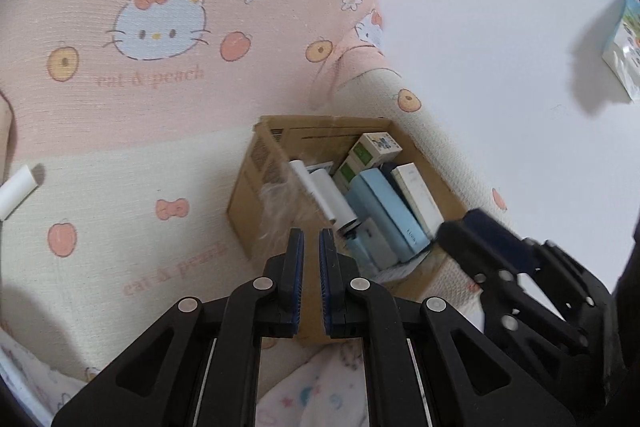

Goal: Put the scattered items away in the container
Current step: 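Withdraw both grippers from the box toward the last tube, then lower both open grippers to the last white tube on the mat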

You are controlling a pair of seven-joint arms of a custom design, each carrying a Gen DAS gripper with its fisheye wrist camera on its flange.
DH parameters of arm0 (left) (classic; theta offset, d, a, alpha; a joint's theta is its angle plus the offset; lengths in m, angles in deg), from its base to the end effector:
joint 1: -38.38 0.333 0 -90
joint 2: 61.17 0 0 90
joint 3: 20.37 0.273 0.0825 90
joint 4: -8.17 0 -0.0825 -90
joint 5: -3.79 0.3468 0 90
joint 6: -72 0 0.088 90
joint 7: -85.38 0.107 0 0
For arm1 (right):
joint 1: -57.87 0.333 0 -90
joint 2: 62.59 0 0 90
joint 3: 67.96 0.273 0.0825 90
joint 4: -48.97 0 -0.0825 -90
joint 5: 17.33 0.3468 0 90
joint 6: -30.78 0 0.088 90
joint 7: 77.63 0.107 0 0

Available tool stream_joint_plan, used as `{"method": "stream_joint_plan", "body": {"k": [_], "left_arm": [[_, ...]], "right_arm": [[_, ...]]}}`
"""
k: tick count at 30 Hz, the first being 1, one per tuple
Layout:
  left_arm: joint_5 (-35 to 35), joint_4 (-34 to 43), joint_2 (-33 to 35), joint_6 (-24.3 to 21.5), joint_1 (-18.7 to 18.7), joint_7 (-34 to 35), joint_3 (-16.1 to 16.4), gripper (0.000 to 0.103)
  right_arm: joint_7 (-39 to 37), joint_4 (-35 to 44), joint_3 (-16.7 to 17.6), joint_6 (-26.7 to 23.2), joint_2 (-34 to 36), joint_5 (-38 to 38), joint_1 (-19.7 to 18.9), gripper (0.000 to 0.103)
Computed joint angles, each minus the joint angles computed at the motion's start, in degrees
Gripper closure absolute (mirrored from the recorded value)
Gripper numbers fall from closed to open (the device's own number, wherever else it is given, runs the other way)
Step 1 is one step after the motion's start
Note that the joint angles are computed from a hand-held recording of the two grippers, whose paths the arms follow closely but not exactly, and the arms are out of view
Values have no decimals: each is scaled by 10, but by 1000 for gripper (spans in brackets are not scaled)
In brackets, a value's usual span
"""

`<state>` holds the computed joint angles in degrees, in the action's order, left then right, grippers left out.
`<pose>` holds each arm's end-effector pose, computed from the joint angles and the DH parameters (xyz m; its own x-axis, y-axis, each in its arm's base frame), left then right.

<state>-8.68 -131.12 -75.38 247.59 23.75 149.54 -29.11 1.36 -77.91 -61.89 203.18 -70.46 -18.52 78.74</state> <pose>0.4479 -0.1785 0.4836 0.0385 -0.8890 0.4563 -0.7011 -0.3494 -0.6215 0.4673 0.2417 0.5251 0.5513 -0.8135 0.1851 -0.4203 -0.4625 -0.7807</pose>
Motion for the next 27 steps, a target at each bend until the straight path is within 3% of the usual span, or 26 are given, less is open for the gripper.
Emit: {"method": "stream_joint_plan", "body": {"k": [2,5,7,10,13,19,21,25,27], "left_arm": [[12,-33,-28,1,12,-11,-8,95],[22,-78,-67,-7,24,-27,-11,95],[29,-111,-96,-13,37,-43,-13,95],[47,-154,-135,-23,65,-71,-21,95],[63,-187,-163,-39,102,-107,-25,95],[41,-209,-156,-32,100,-79,68,91],[57,-193,-138,-49,133,-60,66,86],[136,-164,-97,-64,230,-47,21,75],[148,-155,-75,-56,240,-28,35,68]], "right_arm": [[-47,-37,-17,36,-20,48,35,81],[-121,-58,-54,22,-34,143,102,81],[-148,-58,-58,-11,-35,186,118,81],[-158,-54,-37,-36,-23,204,109,81],[-129,-43,-4,-39,-2,160,82,81],[-73,19,35,-63,60,43,66,81],[-45,52,42,-79,88,3,70,81],[4,142,45,-129,165,-66,93,79],[12,190,46,-152,206,-76,107,79]]}}
